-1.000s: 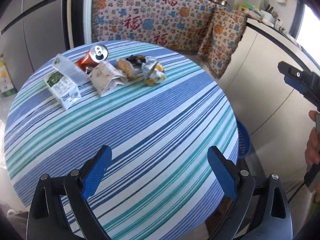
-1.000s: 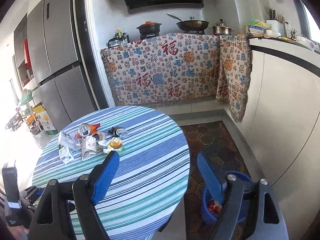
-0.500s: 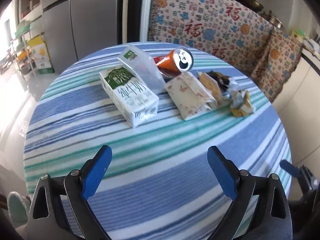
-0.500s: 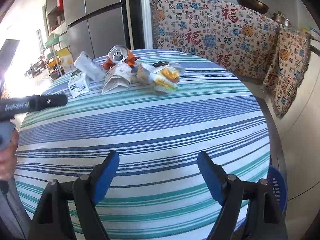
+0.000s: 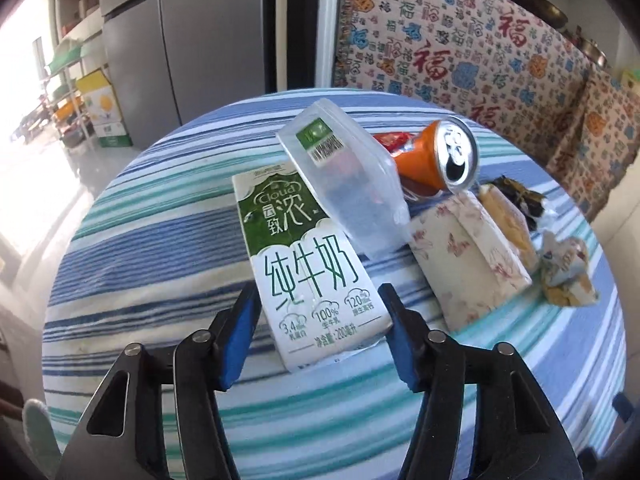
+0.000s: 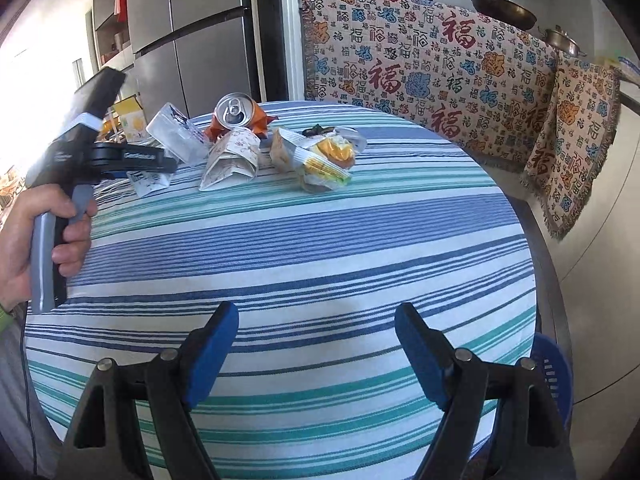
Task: Collect trash
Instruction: 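Grasp the green-white milk carton with the left tool and lift it, then hold the milk carton in the left tool while the right tool grasps the yellow snack wrapper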
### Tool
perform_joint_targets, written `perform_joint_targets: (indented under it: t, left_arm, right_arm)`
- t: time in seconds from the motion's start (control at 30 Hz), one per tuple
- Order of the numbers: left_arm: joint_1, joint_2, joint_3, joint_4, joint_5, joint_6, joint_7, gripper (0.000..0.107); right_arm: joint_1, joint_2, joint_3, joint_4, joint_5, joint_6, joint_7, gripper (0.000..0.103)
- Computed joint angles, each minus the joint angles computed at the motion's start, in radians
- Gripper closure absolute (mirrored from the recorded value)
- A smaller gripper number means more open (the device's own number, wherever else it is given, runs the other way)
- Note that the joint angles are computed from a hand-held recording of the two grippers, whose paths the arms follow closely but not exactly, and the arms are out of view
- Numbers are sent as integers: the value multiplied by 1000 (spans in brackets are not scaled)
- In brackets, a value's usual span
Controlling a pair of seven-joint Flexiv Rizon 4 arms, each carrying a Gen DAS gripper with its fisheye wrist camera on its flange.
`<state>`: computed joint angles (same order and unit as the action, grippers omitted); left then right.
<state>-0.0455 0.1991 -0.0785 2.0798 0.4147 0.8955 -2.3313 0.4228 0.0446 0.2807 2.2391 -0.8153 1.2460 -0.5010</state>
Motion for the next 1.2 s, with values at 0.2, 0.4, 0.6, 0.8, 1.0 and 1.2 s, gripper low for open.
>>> perform_joint_targets:
  t: [0.2,0.4,0.6,0.8,1.0,1.2]
  left_arm:
    - [-131,192,76,214,-264,102,241,47]
    - [-22,246,-12,242,-222,82,213,25]
    - [-2,175,-8,205,-244,97,260,21]
    - [8,163,-27,189,-201,18,229,23]
    - [30,155,-40,170,-132,-9,167,23]
    - [23,132,-54,141,-60,-32,130,21]
  right_arm:
    - [-17,17,-3,24,-1,15,20,21]
    - [-24,20,3,48,5,24,50,21]
    - [3,-29,-1,-18,90,-9,-19,20]
    - [52,-176,-36,-250,122,-70,-167,20]
    - [138,-344,-98,-469,151,-253,-265,20]
    - [125,-337,-97,-426,271,-194,-302,57]
